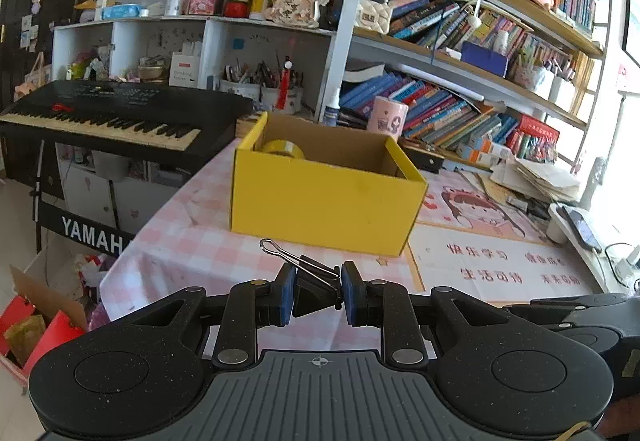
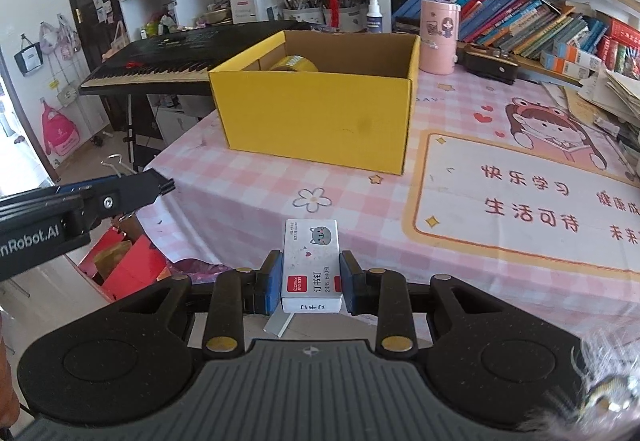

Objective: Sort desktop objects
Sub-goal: 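Lift and carry the binder clip and white box in both grippers toward the yellow box, then lower the clip and white box into the yellow box and open both grippers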

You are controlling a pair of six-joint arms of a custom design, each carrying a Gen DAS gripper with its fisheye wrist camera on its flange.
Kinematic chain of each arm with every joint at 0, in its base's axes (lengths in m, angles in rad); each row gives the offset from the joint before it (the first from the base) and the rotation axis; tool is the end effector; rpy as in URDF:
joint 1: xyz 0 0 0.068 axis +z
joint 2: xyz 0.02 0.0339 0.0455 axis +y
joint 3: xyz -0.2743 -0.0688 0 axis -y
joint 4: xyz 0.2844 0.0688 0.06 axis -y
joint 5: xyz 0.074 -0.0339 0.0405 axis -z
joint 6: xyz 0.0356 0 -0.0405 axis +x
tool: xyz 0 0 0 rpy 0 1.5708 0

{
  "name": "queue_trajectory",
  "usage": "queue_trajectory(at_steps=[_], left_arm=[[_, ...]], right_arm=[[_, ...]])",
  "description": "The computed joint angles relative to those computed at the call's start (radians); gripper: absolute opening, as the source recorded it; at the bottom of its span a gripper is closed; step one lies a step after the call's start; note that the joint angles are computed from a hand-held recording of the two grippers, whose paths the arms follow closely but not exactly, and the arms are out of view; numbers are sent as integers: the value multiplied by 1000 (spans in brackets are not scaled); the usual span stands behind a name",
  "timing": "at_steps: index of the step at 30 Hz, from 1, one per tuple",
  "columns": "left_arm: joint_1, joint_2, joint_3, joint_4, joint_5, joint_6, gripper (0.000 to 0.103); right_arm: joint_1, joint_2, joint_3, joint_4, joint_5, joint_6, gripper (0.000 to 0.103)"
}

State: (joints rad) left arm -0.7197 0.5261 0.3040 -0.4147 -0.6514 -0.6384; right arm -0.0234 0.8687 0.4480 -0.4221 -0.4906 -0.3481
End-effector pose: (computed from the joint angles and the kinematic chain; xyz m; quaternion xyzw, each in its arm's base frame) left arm 0.1313 -0.0864 0.1863 -0.1096 0.8511 -0.0456 0.5114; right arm 0.1974 0.0122 0.1829 -0.2318 0.8806 0.1593 0.3813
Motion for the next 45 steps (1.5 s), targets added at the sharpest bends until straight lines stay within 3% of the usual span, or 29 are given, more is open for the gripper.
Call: queue_trajectory(at_steps=[5,9,17,24,29,36,45], left_arm=[[111,13,18,63,65,73,23],[218,92,43,189,141,154,23],[389,430,170,505,272,283,23],[480,760,361,633,360,345,23],[523,972,518,627,407,377,23],[557,1205,742,497,437,327,23],[571,1355,922,323,485,374,23]], right_arm=[[43,51,28,69,12,52,28],[74,114,82,149,20,108,28],[108,329,279,273,6,188,28],[128,582,515,307,7,214,28],[154,803,768,203,32,161,28],[190,1116,1150,29,83,107,28],[230,1512,1735,-350,155,-32,28]])
